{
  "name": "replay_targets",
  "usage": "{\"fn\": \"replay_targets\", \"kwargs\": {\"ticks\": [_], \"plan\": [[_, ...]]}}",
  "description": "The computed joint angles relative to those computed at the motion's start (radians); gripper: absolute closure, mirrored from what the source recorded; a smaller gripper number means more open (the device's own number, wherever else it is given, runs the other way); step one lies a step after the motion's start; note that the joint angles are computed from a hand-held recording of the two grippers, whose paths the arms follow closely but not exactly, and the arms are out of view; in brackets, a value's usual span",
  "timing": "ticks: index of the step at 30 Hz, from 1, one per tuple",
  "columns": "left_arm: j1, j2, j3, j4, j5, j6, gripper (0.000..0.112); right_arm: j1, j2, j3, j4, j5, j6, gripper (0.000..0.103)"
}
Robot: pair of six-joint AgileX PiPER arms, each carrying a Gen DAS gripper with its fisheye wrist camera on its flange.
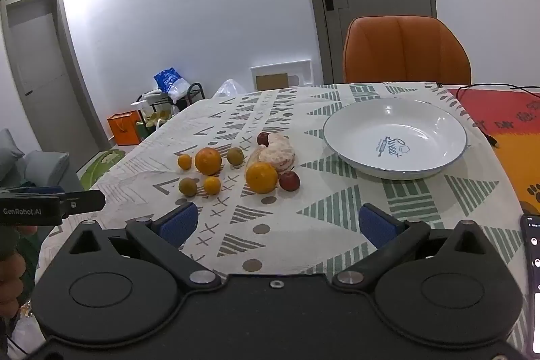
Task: Organize fruits
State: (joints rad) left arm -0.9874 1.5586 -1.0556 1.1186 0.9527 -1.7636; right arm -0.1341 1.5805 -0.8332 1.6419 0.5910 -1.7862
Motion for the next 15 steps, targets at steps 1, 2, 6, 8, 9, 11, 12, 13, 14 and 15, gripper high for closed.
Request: {"fn": "replay_targets", "kwargs": {"ticks": [1,2,6,8,9,11,12,13,14,15], "plan": [[-0.002,-0.001,0.002,0.008,0.001,-0.005,0.009,0.0,-0.001,-0.001,-0.005,-0.001,0.002,0.0],[-0.004,-0.001,0.004,0.015,0.001,-0.009,0.009,-0.001,-0.002,0.0,-0.008,-0.002,0.001,0.0],[-0.008,-0.023,0.012,-0.01,0.009,-0.002,0.009,-0.009,-0.008,0.007,-0.004,0.001,-0.011,0.0],[-0.012,-0.039,0.021,-0.014,0.014,0.005,0.009,-0.004,-0.007,0.001,-0.014,-0.007,0.0,0.0],[-0.001,-0.012,0.011,-0.011,-0.002,-0.002,0.009,-0.003,-0.009,0.002,-0.015,-0.009,0.002,0.0],[-0.002,-0.022,0.018,-0.013,-0.003,-0.001,0.009,0.008,-0.019,0.008,-0.014,-0.019,0.004,0.0],[-0.001,-0.028,0.023,-0.014,-0.005,0.0,0.009,0.016,-0.025,0.011,-0.014,-0.026,0.006,0.0],[-0.001,-0.034,0.027,-0.015,-0.006,0.002,0.009,0.024,-0.031,0.015,-0.013,-0.033,0.009,0.0],[-0.002,-0.04,0.032,-0.016,-0.008,0.004,0.009,-0.004,-0.011,-0.001,-0.029,-0.005,0.025,0.0],[-0.001,-0.012,0.006,-0.019,-0.008,0.012,0.009,-0.003,-0.011,-0.001,-0.03,-0.006,0.024,0.0]]}}
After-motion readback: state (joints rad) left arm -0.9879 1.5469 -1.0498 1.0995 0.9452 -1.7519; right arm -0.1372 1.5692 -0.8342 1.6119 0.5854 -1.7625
